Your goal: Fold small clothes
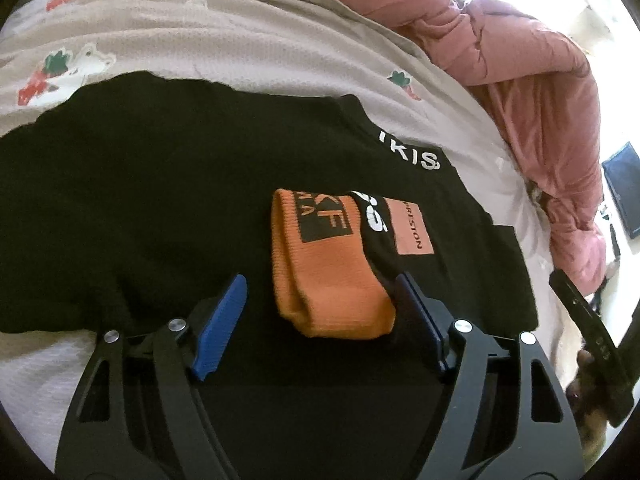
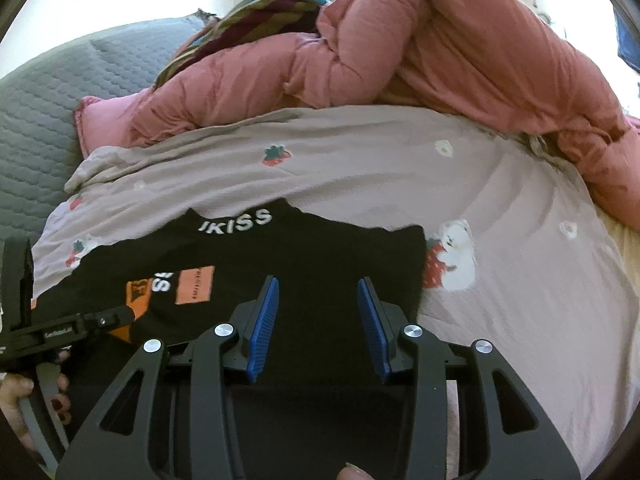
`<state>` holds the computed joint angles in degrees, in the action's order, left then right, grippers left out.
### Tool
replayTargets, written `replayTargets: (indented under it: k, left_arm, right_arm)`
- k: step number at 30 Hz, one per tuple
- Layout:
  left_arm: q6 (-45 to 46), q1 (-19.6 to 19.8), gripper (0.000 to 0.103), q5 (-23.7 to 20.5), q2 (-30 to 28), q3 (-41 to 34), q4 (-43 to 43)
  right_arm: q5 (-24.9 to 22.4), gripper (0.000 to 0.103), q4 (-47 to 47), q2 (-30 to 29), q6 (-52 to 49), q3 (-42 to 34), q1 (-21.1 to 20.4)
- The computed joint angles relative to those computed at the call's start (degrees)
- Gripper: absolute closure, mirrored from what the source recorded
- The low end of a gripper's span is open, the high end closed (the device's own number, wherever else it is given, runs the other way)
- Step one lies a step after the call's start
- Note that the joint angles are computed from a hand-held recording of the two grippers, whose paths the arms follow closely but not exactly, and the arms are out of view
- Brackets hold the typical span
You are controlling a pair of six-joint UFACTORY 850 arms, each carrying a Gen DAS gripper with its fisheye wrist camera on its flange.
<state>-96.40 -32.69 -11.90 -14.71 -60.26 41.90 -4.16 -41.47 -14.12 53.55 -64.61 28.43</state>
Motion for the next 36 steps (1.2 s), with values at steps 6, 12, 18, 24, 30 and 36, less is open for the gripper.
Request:
replayTargets:
  k: [6, 12, 18, 24, 30, 36]
  left_arm:
    - [-4.6, -1.4, 0.088, -2.3, -1.6, -1.7, 7.3]
    - [-10.4, -1.7, 0.092, -2.5, 0.6, -0.4, 15.7]
    - [-16.3, -3.2, 0.092, -10.5, 4.2, 0.7, 25.1]
    - [-10.5, -2.0, 0.090, -10.2, 4.7, 1.4, 18.4]
    - [-12.4, -2.8, 0.090, -15.4, 6.6, 2.1, 21.3]
    - [-18.2, -1.5, 0.090, -17.8, 9.9, 4.8, 25.4]
  right_arm:
    - [-0.2, 0.063, -0.3, 0.0, 2.2, 0.9, -1.1]
    - [-0.4, 0.063, -0.2, 0.2, 1.9, 1.1, -1.1]
    - [-1.3, 0.063, -1.1, 0.6, 2.3, 1.4, -1.2]
    - [-2.2, 0.063, 3.8, 0.3, -2.4, 1.3, -1.2]
    - [-2.3, 0.063, 5.0, -0.2, -4.1, 1.0, -1.0]
    - [-2.3, 0.063, 4.9, -0.6, -4.2, 0.6, -0.8]
